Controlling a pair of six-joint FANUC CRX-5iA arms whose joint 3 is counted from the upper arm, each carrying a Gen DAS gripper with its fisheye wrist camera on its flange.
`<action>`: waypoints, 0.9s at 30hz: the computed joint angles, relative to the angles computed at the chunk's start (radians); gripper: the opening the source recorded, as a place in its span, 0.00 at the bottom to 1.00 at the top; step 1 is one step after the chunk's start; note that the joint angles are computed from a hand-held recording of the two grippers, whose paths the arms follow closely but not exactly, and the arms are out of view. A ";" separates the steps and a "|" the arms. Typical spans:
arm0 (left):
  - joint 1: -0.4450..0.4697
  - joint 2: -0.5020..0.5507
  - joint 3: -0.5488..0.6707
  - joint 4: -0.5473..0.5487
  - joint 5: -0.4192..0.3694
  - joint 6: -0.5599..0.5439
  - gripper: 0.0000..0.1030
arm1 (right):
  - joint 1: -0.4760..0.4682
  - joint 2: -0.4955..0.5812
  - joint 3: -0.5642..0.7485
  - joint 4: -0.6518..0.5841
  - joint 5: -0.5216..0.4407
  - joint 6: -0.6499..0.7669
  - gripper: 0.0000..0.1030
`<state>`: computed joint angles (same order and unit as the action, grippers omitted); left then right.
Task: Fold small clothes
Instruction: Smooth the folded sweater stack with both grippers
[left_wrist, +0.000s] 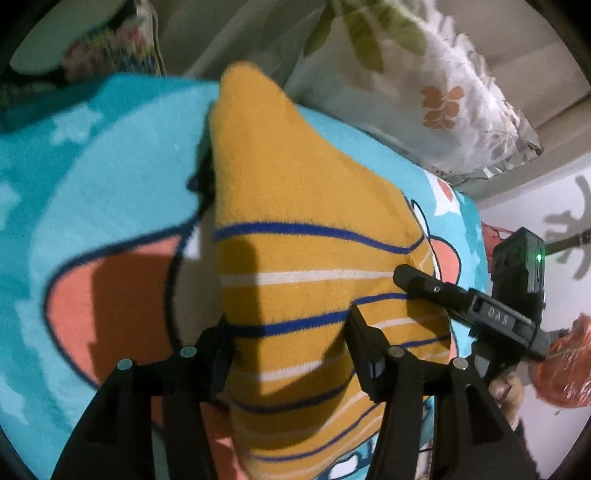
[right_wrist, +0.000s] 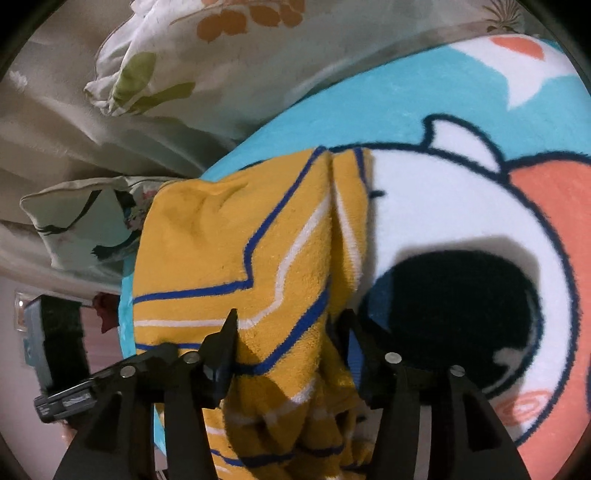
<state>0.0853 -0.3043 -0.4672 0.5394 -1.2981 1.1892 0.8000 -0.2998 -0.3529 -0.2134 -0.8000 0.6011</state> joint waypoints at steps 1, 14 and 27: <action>0.005 -0.008 0.005 -0.008 0.000 -0.002 0.53 | 0.004 -0.005 -0.002 0.018 -0.008 -0.013 0.56; -0.034 0.047 0.073 -0.071 0.043 0.041 0.53 | 0.223 -0.022 0.035 0.548 -0.193 -0.345 0.46; -0.086 -0.026 0.110 -0.195 0.094 0.008 0.56 | 0.173 0.138 0.161 0.438 -0.395 -0.313 0.28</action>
<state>-0.0011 -0.3308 -0.3570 0.3447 -1.2037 1.1976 0.9731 -0.1622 -0.1916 0.2247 -1.1954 0.2885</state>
